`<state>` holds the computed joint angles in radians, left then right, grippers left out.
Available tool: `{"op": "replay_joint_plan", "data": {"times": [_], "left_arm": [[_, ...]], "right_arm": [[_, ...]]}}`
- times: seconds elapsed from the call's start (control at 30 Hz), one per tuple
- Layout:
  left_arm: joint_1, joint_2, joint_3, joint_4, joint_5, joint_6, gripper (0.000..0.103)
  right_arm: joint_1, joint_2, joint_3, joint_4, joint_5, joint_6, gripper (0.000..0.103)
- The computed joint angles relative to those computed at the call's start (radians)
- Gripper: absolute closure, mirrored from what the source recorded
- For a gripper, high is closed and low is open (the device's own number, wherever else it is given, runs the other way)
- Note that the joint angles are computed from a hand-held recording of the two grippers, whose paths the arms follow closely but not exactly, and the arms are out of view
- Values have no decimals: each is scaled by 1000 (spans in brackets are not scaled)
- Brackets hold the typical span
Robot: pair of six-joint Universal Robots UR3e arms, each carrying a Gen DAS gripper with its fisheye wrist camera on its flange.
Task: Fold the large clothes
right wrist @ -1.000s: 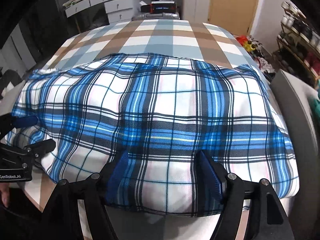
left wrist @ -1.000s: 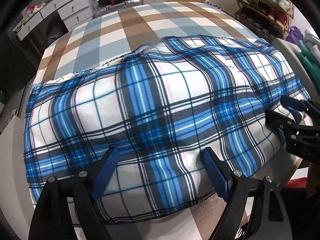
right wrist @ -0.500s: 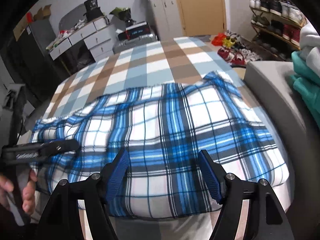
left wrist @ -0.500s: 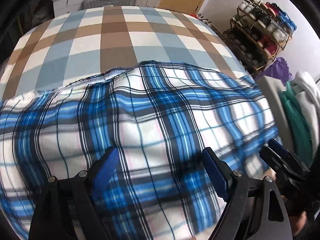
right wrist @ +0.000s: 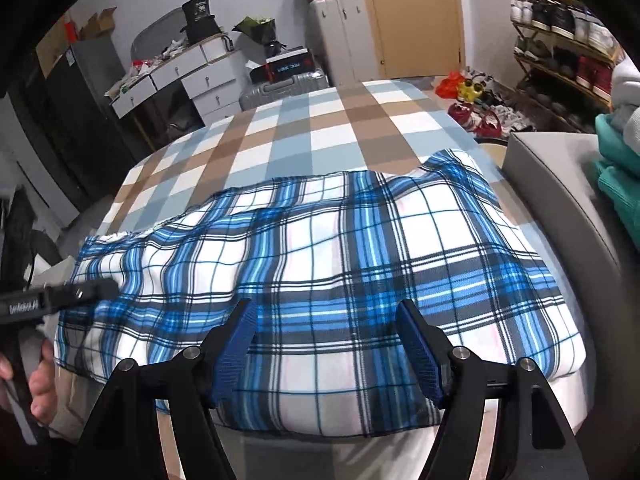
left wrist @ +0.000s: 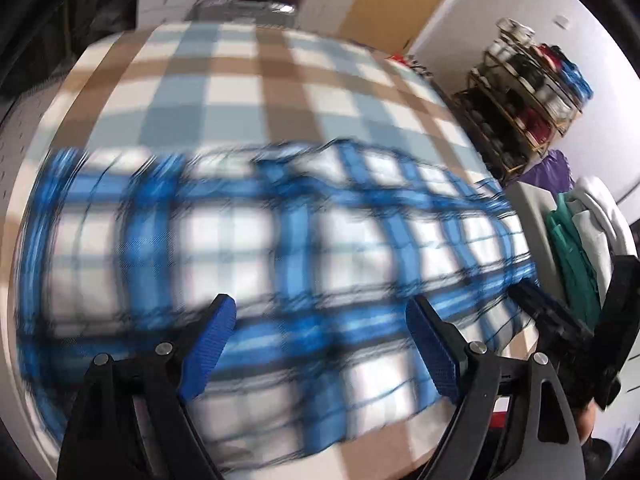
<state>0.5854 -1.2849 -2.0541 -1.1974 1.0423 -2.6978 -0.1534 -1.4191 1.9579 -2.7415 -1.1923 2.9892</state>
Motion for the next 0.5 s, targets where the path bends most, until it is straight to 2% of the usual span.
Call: {"op": "replay_joint_plan", "data": {"times": [0.17, 0.23, 0.33, 0.4, 0.5], "left_arm": [[66, 84, -44, -121, -20, 186, 20], [19, 110, -71, -59, 27, 183, 20], [-111, 30, -85, 106, 159, 101, 20], [-157, 16, -106, 177, 207, 69, 17], [-195, -4, -102, 215, 251, 33, 17]], "right_arm": [[52, 16, -14, -15, -43, -13, 31], [67, 14, -8, -42, -58, -12, 31], [81, 2, 16, -96, -68, -15, 31], [91, -5, 34, -131, -75, -29, 31], [117, 4, 34, -145, -79, -71, 31]]}}
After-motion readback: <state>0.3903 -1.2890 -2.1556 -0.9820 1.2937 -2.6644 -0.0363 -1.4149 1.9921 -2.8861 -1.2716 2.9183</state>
